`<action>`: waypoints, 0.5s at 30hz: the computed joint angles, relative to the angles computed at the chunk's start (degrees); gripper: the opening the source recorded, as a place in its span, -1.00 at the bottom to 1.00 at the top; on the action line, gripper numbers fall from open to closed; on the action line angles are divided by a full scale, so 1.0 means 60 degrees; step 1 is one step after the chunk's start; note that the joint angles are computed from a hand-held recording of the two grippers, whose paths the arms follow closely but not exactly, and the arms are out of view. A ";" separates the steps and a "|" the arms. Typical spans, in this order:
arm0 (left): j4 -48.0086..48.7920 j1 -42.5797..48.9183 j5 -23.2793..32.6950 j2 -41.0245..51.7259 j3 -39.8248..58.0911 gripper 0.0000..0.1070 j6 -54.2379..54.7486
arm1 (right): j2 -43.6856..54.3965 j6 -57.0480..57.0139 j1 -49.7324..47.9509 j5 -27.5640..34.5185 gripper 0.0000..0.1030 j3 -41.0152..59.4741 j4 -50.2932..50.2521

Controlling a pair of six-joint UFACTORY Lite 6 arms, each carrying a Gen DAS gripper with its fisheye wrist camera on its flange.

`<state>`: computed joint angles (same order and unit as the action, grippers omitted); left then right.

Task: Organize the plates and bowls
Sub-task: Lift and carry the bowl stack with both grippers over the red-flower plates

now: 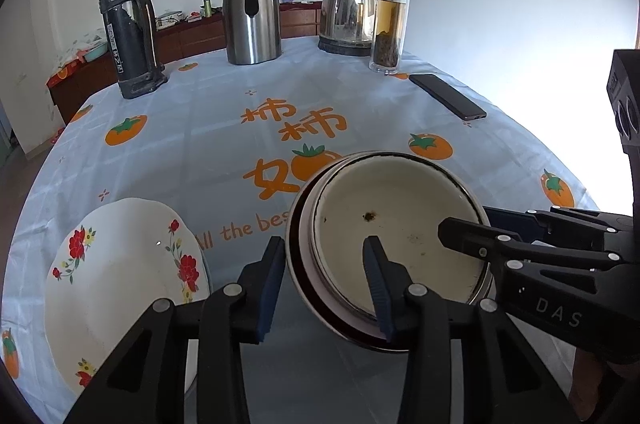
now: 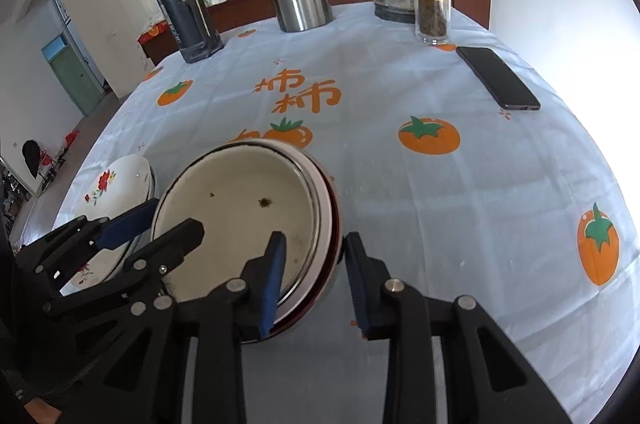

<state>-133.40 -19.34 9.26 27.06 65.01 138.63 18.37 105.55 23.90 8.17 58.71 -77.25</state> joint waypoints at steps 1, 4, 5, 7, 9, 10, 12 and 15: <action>-0.0120 0.0003 0.0007 -0.0026 -0.0020 -0.19 0.0107 | -0.0053 -0.0077 0.0012 -0.0001 -0.41 -0.0031 0.0090; -0.0167 0.0077 0.0074 -0.0138 -0.0136 -0.19 0.0067 | -0.0217 -0.0508 0.0030 -0.0002 -0.47 -0.0050 0.0542; 0.0162 0.0121 0.0105 -0.0153 -0.0145 -0.19 -0.0264 | -0.0268 -0.0895 0.0046 0.0044 -0.48 -0.0024 0.0915; 0.0619 0.0150 0.0120 -0.0192 -0.0169 -0.19 -0.0762 | -0.0307 -0.1337 0.0051 0.0094 -0.49 0.0033 0.1387; 0.0716 0.0186 0.0147 -0.0318 -0.0273 -0.19 -0.0847 | -0.0366 -0.1780 0.0045 0.0080 -0.49 0.0061 0.1837; 0.0754 0.0209 0.0165 -0.0393 -0.0333 -0.19 -0.0898 | -0.0362 -0.2054 0.0039 0.0075 -0.49 0.0091 0.2104; 0.0862 0.0295 0.0210 -0.0576 -0.0466 -0.19 -0.1024 | -0.0397 -0.2685 0.0106 0.0145 -0.49 0.0174 0.2701; 0.0903 0.0419 0.0247 -0.0882 -0.0652 -0.20 -0.1069 | -0.0482 -0.3156 0.0230 0.0201 -0.49 0.0278 0.3199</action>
<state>-127.98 -16.82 10.74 21.77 61.10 132.22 15.47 86.61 25.28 9.37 60.37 -58.06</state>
